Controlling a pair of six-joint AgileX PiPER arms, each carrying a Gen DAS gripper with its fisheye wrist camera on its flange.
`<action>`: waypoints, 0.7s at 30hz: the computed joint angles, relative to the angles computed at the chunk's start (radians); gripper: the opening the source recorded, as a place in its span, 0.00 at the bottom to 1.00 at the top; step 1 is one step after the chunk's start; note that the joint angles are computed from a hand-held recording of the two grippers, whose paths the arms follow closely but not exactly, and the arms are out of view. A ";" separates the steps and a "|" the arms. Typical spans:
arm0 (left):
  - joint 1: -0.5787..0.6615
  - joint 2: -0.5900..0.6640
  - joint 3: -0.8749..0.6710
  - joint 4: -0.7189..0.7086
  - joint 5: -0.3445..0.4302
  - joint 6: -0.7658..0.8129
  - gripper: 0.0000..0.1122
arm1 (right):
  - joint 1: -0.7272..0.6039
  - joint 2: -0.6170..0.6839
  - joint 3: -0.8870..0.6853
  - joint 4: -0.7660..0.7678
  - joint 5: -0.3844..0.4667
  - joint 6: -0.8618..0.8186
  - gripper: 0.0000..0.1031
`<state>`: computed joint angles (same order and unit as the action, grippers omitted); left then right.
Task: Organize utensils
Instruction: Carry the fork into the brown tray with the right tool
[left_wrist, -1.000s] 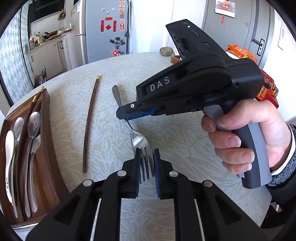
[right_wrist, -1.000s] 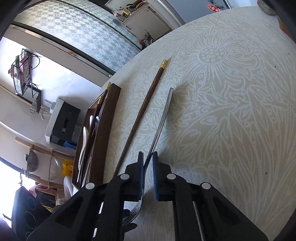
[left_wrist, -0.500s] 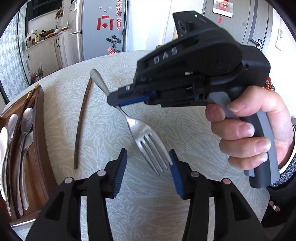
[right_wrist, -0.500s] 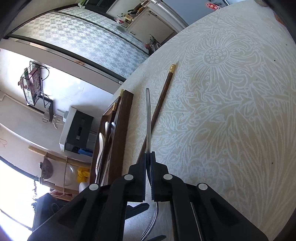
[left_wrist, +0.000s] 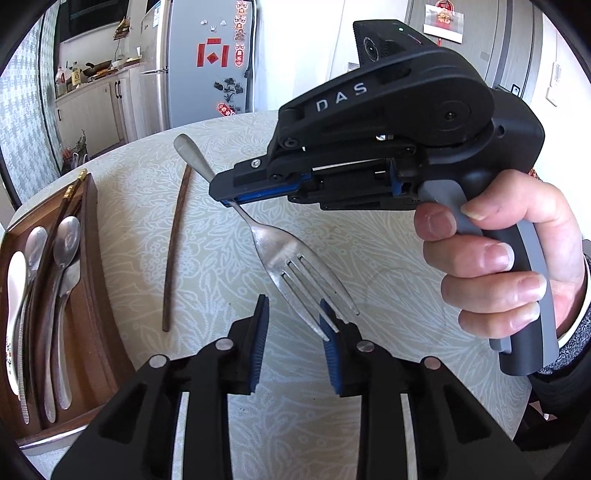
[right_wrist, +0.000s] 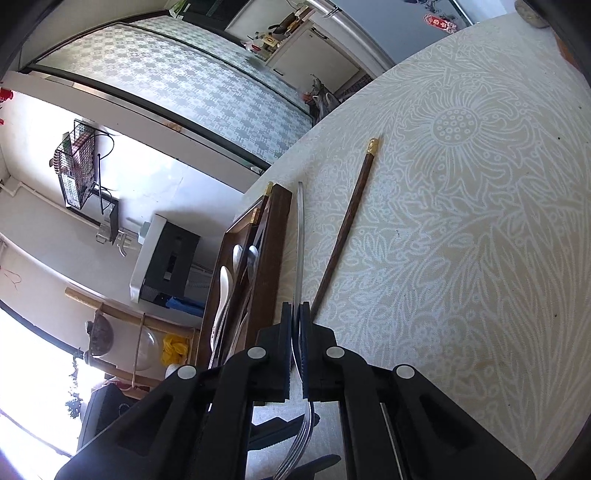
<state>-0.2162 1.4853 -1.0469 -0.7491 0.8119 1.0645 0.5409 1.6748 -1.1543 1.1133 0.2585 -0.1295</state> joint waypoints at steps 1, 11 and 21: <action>0.005 -0.003 0.000 -0.001 0.004 0.000 0.27 | 0.005 0.003 -0.009 -0.026 -0.001 0.025 0.04; 0.140 -0.071 0.047 -0.066 0.068 0.106 0.23 | 0.065 0.064 -0.115 -0.289 -0.009 0.293 0.05; 0.313 -0.091 0.057 -0.120 0.148 0.207 0.15 | 0.124 0.185 -0.304 -0.566 0.043 0.571 0.07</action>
<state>0.0970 1.3945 -0.9896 -0.8694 0.9604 1.2719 0.6644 1.8599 -1.4580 0.5470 0.3019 0.4411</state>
